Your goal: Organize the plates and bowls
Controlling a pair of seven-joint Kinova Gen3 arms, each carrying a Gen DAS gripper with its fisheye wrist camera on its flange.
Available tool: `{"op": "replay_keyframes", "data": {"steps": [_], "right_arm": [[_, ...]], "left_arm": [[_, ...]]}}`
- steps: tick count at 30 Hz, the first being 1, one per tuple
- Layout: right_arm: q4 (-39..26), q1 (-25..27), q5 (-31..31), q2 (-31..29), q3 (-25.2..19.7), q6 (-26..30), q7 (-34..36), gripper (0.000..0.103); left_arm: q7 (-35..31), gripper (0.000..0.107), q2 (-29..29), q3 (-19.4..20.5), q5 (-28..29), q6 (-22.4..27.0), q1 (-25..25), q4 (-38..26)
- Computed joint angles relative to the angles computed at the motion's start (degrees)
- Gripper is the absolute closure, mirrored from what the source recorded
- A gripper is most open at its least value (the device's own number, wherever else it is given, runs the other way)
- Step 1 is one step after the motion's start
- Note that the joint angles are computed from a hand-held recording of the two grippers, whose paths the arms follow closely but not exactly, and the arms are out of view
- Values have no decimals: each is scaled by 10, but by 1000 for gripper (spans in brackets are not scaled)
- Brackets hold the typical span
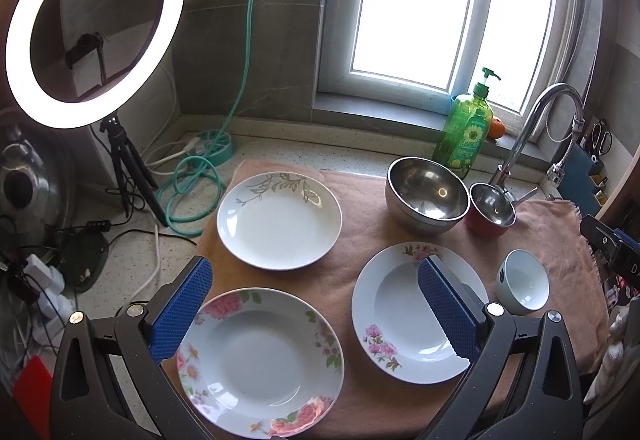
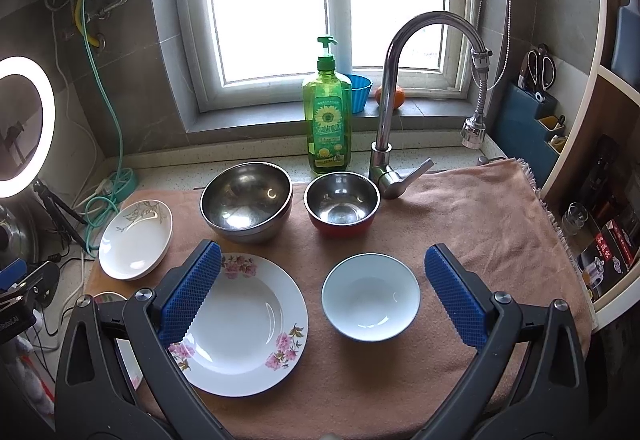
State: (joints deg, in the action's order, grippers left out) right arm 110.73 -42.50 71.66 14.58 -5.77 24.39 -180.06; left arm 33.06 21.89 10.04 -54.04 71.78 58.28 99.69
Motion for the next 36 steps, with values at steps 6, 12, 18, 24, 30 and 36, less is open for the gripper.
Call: {"op": "replay_keyframes", "data": {"steps": [6,12,18,24,30,36], "right_arm": [[-6,-1,-14,3,3,-2,16,0],[-4,-3,-7,4,6,-5,9,0],[-1,-1,-4,4,6,-10,6,0],[-1,-2,-2,5,7,-10,3,0],[-3,0,-10,6,7,-12,13,0],[-3,-3,-9,8,11,-14,11,0]], "left_arm": [[-1,5,0,0,0,0,0,-1],[-1,5,0,0,0,-1,0,0],[1,5,-2,0,-1,-4,-1,4],[0,5,-1,0,-1,-6,-2,4],[0,5,0,0,-1,-7,-2,4],[-2,5,-1,0,-1,-10,-3,4]]}}
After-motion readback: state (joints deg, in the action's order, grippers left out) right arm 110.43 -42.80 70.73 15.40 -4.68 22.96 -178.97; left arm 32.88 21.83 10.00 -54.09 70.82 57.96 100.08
